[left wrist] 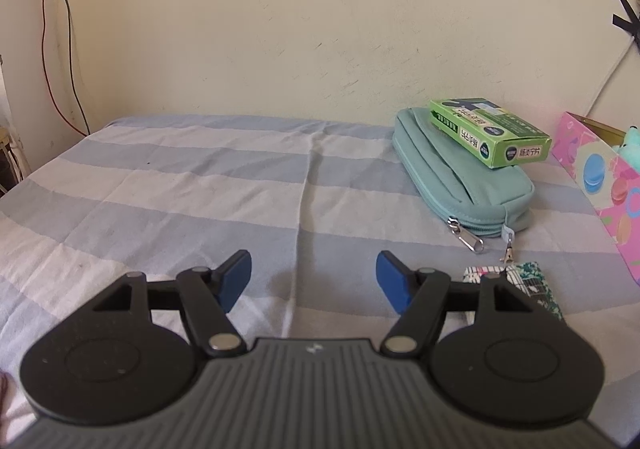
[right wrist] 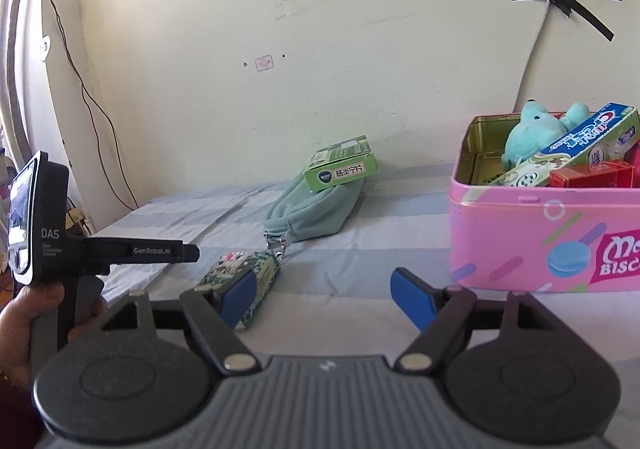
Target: Organize objects
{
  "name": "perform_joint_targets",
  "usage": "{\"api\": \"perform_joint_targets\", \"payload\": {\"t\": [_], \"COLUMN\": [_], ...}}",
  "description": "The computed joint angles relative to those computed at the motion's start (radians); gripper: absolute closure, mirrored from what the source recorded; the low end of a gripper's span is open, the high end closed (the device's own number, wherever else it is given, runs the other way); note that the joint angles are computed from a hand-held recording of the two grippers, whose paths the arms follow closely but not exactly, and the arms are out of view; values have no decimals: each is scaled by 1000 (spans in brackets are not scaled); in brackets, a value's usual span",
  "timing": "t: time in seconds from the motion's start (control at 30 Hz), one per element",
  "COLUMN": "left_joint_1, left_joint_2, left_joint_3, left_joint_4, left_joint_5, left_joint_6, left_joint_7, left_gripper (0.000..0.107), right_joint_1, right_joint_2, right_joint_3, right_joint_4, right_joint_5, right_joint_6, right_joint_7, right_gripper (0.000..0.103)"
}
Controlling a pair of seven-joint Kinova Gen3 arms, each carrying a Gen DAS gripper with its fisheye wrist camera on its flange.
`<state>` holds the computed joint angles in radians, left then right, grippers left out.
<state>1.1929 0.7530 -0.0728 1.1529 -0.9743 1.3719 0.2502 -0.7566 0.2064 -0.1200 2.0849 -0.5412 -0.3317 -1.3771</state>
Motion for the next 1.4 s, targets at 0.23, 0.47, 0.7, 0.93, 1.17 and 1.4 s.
{"api": "perform_joint_targets", "payload": {"t": [0.23, 0.47, 0.7, 0.93, 1.17, 1.4], "left_joint_1": [-8, -21, 42, -15, -76, -15], "left_joint_2": [2, -4, -129, -183, -160, -88], "left_joint_3": [2, 21, -47, 95, 92, 62], "left_joint_4": [-4, 6, 172, 228, 205, 2], "left_joint_5": [10, 8, 34, -97, -10, 29], "left_joint_6": [5, 2, -149, -270, -451, -360], "left_joint_7": [-14, 0, 215, 257, 150, -44], "left_gripper": [37, 37, 37, 38, 55, 68], "right_joint_1": [32, 62, 127, 372, 481, 569], "right_joint_2": [1, 1, 8, 93, 204, 162], "right_joint_3": [-28, -53, -103, -349, -496, -583], "right_joint_4": [-6, 4, -47, -254, -410, -309], "right_joint_5": [79, 176, 252, 519, 460, 348], "right_joint_6": [18, 6, 113, 398, 594, 470], "right_joint_7": [-56, -139, -151, -242, -49, 96], "right_gripper": [26, 23, 23, 23, 28, 56]}}
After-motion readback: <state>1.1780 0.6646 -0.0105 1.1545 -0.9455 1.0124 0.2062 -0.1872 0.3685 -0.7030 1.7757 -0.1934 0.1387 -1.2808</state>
